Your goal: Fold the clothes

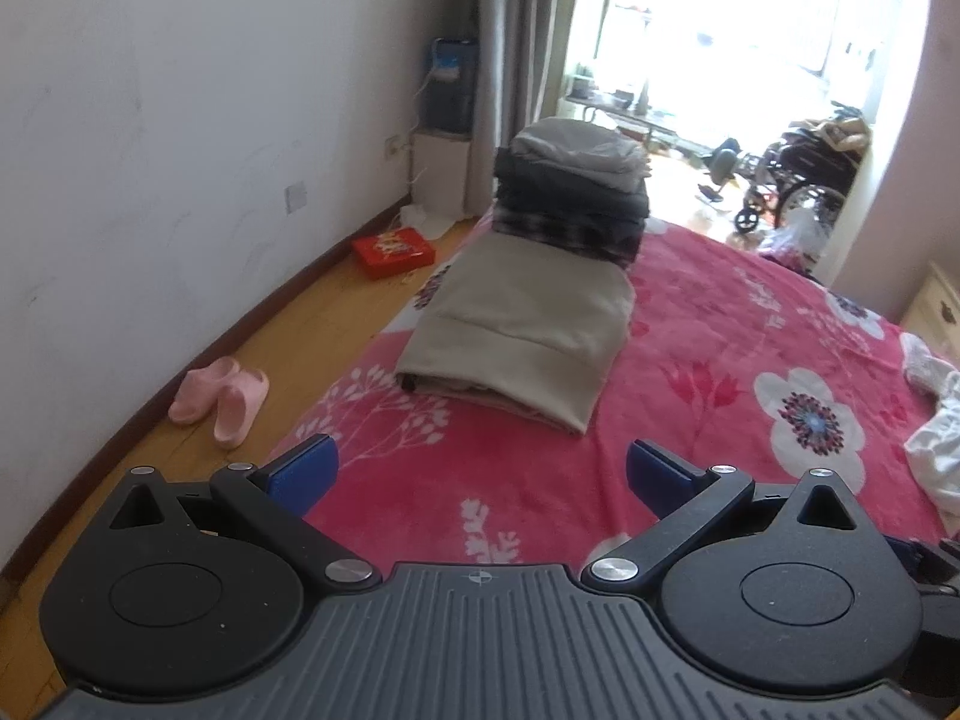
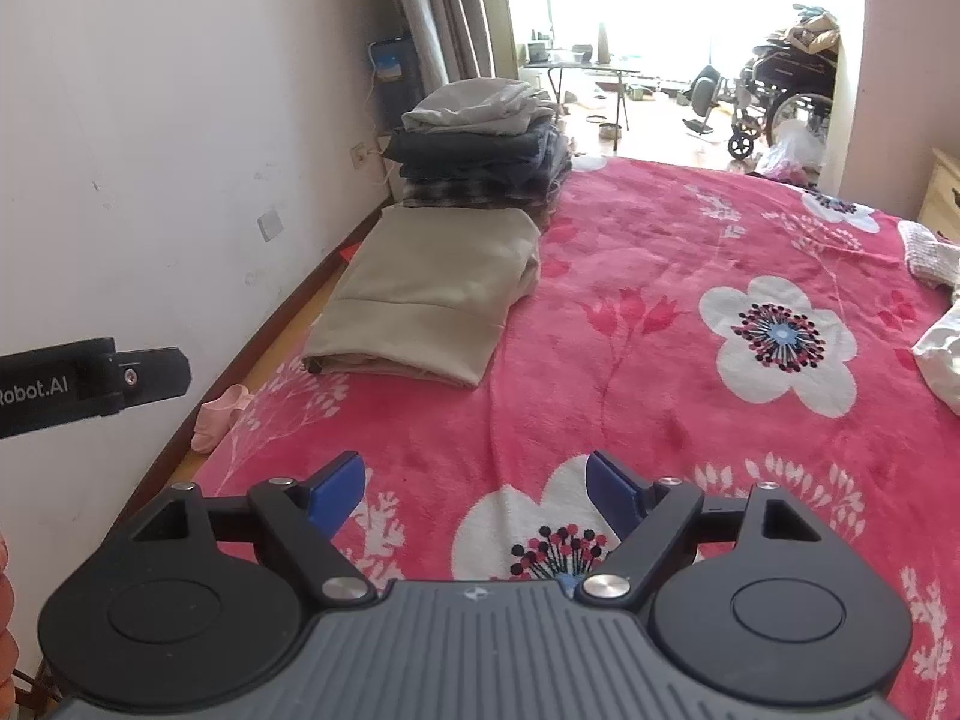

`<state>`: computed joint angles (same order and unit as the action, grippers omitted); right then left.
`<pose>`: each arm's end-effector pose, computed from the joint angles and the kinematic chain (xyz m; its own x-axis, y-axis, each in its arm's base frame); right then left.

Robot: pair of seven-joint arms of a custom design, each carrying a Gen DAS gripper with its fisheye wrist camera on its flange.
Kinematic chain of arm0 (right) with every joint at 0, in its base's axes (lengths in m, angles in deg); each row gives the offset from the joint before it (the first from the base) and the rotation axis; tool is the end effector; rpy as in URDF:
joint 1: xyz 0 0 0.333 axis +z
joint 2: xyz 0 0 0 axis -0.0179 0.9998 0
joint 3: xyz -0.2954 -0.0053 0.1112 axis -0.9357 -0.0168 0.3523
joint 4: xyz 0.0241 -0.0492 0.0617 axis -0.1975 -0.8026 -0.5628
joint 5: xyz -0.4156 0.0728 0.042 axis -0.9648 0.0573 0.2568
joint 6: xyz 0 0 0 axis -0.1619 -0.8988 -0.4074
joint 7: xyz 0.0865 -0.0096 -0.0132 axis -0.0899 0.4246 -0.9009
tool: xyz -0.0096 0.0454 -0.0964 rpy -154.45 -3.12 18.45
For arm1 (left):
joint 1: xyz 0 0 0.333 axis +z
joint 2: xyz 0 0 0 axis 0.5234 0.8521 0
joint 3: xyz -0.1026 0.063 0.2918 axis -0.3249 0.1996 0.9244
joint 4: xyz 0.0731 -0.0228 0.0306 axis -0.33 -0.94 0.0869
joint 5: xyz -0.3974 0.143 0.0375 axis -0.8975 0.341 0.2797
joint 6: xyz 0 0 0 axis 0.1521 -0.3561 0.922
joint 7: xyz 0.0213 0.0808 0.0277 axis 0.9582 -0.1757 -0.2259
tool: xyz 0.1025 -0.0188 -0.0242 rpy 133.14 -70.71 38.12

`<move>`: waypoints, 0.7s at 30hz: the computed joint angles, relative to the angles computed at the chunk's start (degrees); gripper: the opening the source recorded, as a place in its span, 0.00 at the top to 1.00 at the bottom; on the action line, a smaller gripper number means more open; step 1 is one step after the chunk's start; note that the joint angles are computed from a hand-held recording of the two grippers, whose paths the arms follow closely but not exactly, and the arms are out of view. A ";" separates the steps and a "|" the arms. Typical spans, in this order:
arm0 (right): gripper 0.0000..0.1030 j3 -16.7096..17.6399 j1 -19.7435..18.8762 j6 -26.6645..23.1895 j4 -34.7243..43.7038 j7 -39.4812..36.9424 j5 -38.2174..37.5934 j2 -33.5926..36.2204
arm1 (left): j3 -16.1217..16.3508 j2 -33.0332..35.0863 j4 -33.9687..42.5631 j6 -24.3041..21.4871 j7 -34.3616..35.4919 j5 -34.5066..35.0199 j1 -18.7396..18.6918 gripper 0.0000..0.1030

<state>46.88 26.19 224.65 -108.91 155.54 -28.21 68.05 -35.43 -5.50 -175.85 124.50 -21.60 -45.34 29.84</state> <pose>0.5059 0.3853 0.6330 0.2069 -0.9671 -0.1478 -0.7376 -0.0549 -0.6731 0.4401 -0.2283 0.6421 0.2809 -0.9561 0.0828 -0.6365 -0.2502 -0.7295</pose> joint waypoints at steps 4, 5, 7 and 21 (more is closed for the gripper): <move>0.18 0.08 0.01 -0.71 -0.11 0.66 -0.26 -0.21 | -0.78 0.01 0.46 -1.61 -0.60 1.43 0.38 0.00; 0.18 0.10 0.02 -0.85 -0.12 0.78 -0.28 -0.25 | -0.92 -0.01 0.56 -1.99 -0.71 1.83 0.41 0.00; 0.18 0.16 0.06 -1.10 -0.08 1.07 -0.53 -0.29 | -1.15 -0.03 0.73 -2.69 -0.93 2.57 0.40 0.00; 0.18 0.22 0.27 -1.83 0.22 0.59 -0.46 -0.10 | -0.45 0.40 1.01 -3.77 -0.45 2.54 -0.77 0.00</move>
<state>47.09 26.47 222.82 -108.70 156.13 -28.67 67.95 -35.88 -5.10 -174.84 120.74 -22.06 -42.80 29.06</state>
